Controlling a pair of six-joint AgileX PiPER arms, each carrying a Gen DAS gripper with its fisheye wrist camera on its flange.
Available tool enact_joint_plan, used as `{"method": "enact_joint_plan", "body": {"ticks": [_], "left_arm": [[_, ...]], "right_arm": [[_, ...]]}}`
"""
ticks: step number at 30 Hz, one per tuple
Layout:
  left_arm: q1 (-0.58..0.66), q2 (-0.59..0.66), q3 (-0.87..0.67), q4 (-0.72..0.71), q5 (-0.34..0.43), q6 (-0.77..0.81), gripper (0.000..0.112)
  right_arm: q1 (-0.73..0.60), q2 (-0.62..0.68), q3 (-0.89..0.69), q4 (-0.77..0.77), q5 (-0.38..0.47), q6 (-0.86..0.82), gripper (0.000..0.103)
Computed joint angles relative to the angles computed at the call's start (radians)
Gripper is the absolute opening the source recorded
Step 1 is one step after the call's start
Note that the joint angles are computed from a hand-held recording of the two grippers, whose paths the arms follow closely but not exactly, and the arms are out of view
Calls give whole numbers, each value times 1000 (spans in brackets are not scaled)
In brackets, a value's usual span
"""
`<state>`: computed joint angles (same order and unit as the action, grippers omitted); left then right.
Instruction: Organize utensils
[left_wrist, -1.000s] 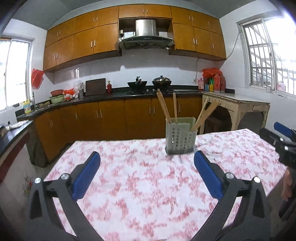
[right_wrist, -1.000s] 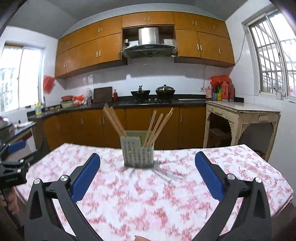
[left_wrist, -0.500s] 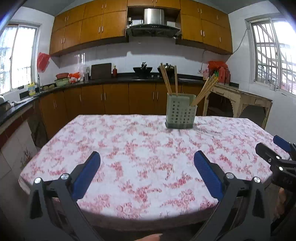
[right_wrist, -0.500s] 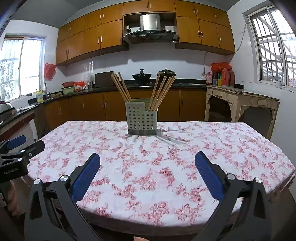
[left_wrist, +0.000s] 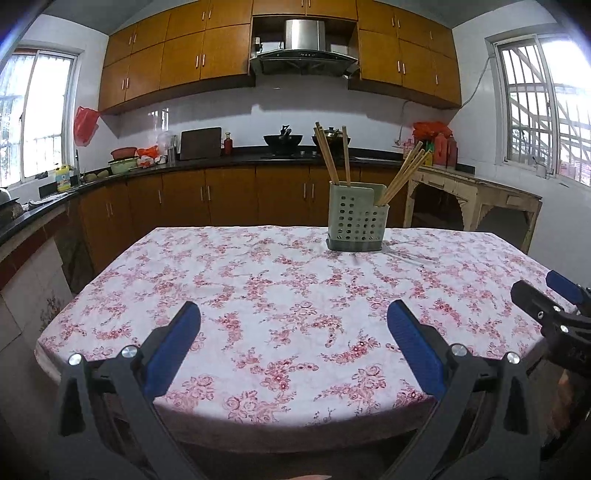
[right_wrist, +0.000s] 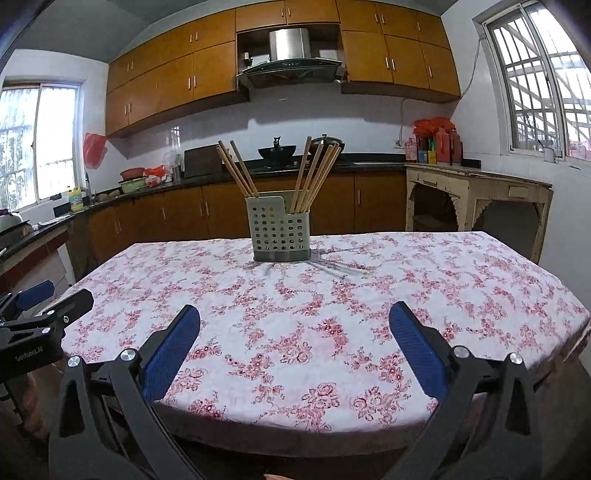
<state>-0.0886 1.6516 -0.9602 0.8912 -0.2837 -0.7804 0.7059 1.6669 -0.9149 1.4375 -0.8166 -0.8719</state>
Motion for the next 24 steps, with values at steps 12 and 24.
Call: {"method": "enact_joint_plan", "body": {"ticks": [12,24], "left_arm": [[-4,5,6,4,-8,-10,99],[-10,8,4,7,-4,-13,99]], "right_arm": [[15,0,1,6,-13,-4,101],[9,-4,6,8,-7,0,101]]}}
